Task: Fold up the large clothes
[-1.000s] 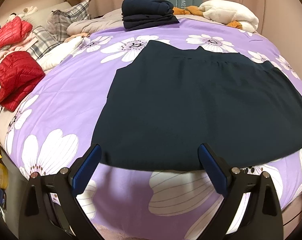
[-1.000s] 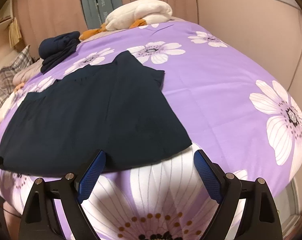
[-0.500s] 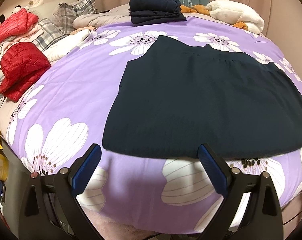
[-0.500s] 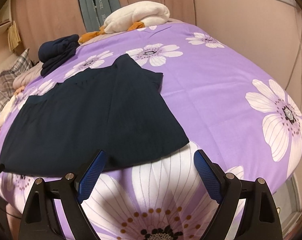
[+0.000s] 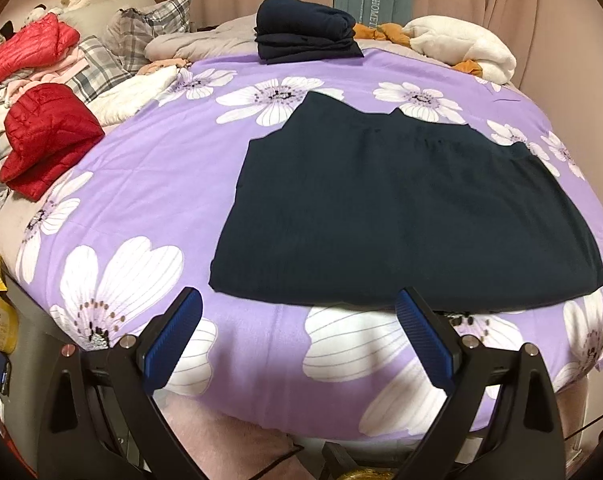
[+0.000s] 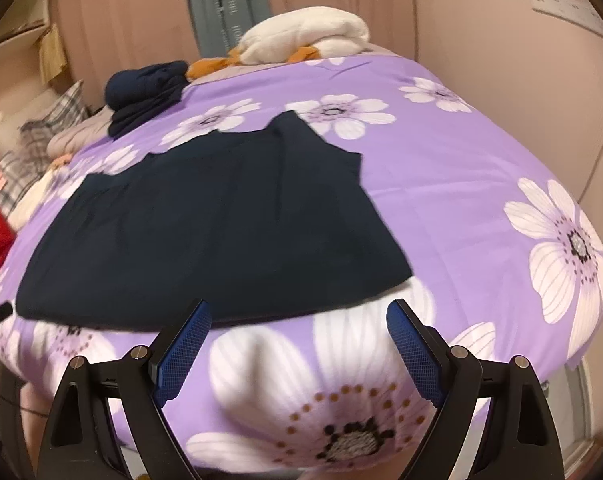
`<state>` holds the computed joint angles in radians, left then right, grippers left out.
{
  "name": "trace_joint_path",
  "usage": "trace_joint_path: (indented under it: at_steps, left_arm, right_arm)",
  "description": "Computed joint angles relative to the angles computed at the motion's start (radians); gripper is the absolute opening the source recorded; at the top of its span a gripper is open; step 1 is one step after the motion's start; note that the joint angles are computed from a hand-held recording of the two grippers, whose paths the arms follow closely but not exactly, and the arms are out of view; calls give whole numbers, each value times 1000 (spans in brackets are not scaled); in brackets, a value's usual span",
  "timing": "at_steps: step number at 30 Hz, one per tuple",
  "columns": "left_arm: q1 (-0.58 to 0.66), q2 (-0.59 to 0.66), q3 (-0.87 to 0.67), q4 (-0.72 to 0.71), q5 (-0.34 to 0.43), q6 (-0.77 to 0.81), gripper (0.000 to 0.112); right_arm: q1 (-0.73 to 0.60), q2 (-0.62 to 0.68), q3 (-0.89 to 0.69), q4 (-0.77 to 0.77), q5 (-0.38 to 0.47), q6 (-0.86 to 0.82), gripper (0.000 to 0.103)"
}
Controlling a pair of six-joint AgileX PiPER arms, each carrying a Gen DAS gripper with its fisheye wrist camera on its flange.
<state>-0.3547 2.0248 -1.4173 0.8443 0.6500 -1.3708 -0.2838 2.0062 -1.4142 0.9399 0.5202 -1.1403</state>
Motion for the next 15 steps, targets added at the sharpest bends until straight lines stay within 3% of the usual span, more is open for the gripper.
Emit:
trace_joint_path:
  at_steps: [8,11,15]
  left_arm:
    - [-20,-57,-8,-52,34,57,102]
    - [-39,-60,-33,-55,86,73,102]
    - [-55,-59,-83,-76,162,107,102]
  right_arm:
    - [20,-32,-14,-18,111,4,91]
    - [30,-38,-27,-32,137,28,100]
    - [42,-53,-50,-55,167,53,102]
